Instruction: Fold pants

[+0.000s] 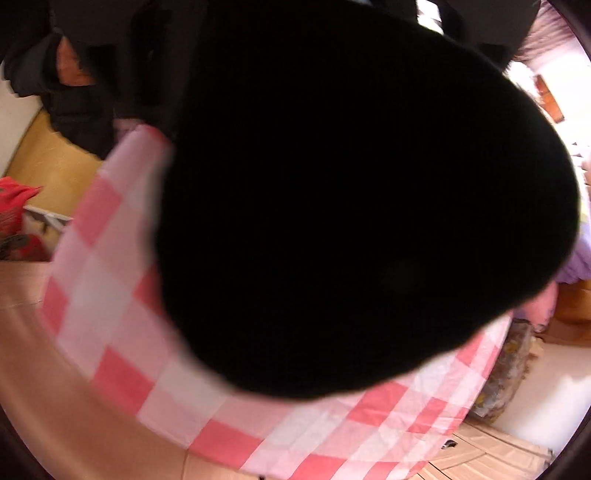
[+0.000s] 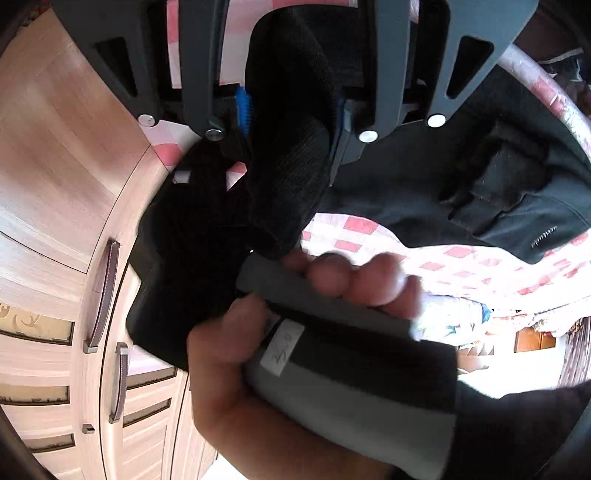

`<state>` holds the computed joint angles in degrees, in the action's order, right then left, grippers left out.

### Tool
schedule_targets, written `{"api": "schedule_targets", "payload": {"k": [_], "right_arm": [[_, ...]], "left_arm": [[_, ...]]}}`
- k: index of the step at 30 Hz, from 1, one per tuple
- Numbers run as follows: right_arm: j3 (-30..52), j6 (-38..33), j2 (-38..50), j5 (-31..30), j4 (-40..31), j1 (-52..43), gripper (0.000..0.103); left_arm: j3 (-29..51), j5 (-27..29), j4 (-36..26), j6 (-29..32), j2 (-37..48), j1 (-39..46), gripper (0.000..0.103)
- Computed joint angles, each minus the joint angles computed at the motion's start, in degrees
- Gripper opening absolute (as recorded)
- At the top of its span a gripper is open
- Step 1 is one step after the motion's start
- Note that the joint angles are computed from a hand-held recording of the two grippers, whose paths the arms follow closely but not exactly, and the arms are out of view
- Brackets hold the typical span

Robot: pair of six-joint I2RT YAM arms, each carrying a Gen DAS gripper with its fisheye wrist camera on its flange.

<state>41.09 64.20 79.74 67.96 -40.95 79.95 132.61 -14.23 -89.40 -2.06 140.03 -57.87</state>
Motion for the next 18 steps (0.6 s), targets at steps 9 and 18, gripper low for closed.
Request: {"api": "schedule_targets", "payload": {"k": [9,18], "right_arm": [[-10.27,16.86,-4.44,-6.55,2.80,7.43,0.098],[-2.39,-6.42,8.65,-10.14,24.28,0.88,0.097]], "left_arm": [[-10.26,7.05,8.11,0.06,-12.31,4.55,0.023],[-25.87,21.99,7.71,7.35,-41.17,22.42,0.023]]}}
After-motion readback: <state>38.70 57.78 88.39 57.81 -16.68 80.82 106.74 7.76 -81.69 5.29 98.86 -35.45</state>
